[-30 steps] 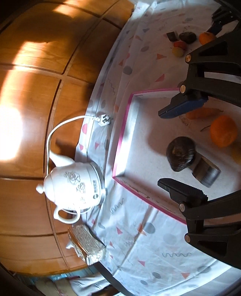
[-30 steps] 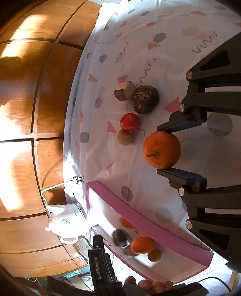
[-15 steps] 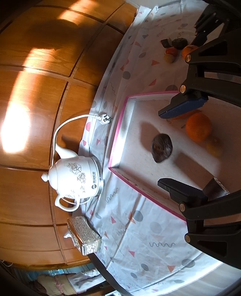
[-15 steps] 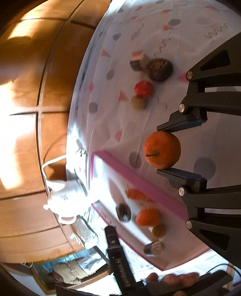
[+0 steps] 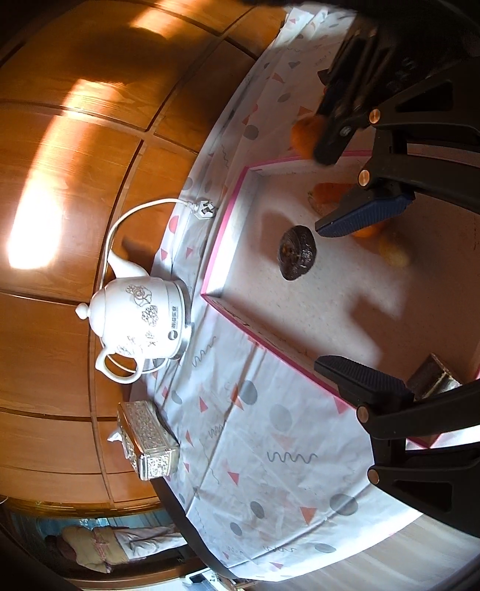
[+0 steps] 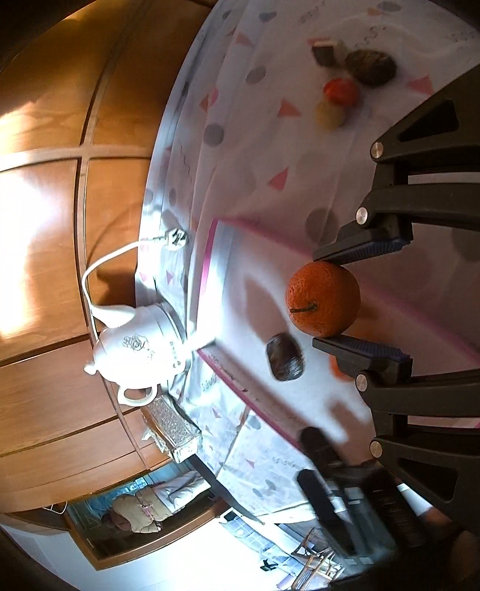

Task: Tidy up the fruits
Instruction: 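Lower the dark fruit into the tray and open the left tool while the right tool releases the orange there, then move both open tools back toward the remaining items on the cloth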

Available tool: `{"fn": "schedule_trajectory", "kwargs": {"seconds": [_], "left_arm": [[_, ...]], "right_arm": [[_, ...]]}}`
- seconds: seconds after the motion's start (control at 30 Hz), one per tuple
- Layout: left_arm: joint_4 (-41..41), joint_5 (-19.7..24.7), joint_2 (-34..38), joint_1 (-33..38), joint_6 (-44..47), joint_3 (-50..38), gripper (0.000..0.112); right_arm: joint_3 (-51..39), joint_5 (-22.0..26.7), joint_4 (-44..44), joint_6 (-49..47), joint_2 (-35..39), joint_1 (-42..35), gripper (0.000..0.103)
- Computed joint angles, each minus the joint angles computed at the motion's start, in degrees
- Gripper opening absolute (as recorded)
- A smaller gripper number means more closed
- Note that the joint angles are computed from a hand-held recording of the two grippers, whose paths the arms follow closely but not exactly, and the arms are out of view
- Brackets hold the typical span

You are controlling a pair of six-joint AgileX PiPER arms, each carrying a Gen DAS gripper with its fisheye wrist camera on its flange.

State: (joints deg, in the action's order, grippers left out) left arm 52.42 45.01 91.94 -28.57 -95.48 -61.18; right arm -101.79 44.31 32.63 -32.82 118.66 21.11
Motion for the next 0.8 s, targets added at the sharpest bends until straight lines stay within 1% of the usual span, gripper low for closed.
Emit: {"fn": "schedule_trajectory", "kwargs": {"seconds": [0.07,0.1,0.17,0.23,0.3,0.43,0.57,0.63,0.7,0.73,0.8], "left_arm": [[0.20,0.45,-0.20,-0.35,-0.58,0.42,0.067],[0.43,1.17,-0.22,-0.59,-1.04,0.53,0.067],[0.08,0.43,-0.73,-0.25,-1.13,1.20,0.067],[0.30,0.49,-0.89,-0.46,-1.71,1.50,0.067],[0.32,0.68,-0.89,-0.74,-1.71,1.32,0.067],[0.95,1.26,-1.23,-1.70,-2.53,1.26,0.067],[0.61,2.18,-1.56,-2.03,-2.95,1.44,0.067],[1.12,2.32,-2.44,-2.01,-3.82,2.30,0.067],[1.59,3.01,-3.22,-2.07,-4.54,2.96,0.068],[1.44,3.27,-3.42,-1.99,-4.57,3.10,0.069],[1.18,3.24,-3.72,-1.77,-4.95,3.44,0.069]], "right_arm": [[-3.38,2.57,-0.54,1.16,2.00,0.99,0.040],[-3.63,2.57,-0.98,1.66,2.20,1.43,0.040],[-2.50,1.73,-1.23,2.15,1.66,1.75,0.041],[-0.56,1.18,0.03,1.09,0.70,1.22,0.047],[1.51,0.33,1.23,0.10,-0.44,0.50,0.051],[5.08,-1.07,3.55,-1.69,-2.81,-0.84,0.051],[5.12,-0.44,5.50,-3.69,-2.57,-0.87,0.052],[4.43,0.67,6.17,-4.22,-1.66,-0.66,0.051],[3.56,2.56,6.31,-4.30,-0.70,-0.41,0.051],[4.02,2.43,6.21,-4.74,-0.95,-0.22,0.051],[4.04,3.79,7.73,-5.47,-0.89,-0.60,0.051]]}}
